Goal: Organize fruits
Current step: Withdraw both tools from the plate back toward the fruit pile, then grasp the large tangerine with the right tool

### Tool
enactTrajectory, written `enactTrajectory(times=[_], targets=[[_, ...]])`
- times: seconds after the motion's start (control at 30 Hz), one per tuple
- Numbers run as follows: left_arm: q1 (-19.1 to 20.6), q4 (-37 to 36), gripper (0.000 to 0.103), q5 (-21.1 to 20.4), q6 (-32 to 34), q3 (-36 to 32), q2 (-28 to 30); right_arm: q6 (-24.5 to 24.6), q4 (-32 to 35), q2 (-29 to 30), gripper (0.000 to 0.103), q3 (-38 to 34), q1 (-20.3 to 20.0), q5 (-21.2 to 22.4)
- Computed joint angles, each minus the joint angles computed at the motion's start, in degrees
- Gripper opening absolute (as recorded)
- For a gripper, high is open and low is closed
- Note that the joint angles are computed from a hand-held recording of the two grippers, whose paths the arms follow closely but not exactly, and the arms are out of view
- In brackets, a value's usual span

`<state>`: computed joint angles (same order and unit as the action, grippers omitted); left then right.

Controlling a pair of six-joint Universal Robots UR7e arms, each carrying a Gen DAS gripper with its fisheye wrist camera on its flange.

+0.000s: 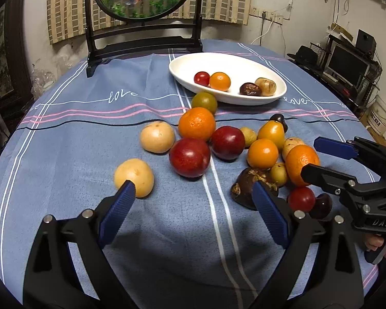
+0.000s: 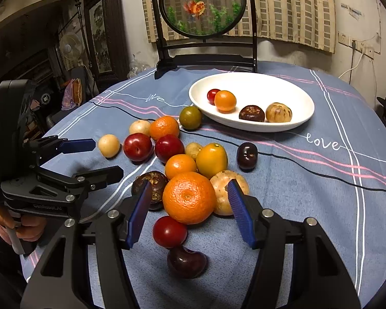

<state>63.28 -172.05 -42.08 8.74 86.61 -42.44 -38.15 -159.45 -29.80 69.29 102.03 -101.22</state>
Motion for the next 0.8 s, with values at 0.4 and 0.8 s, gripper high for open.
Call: enactTrajectory(times=[0.4, 0.8], targets=[[-0.26, -0.41, 0.094, 0.72, 1.04, 0.13, 0.21, 0.46, 3.21, 1.56, 0.052, -2.56, 0.45, -2.82], [-0.21, 0.80, 0.093, 0.73, 0.17, -0.07, 0.08, -2.04, 0.86, 2.32, 0.045, -2.48, 0.99, -4.93]])
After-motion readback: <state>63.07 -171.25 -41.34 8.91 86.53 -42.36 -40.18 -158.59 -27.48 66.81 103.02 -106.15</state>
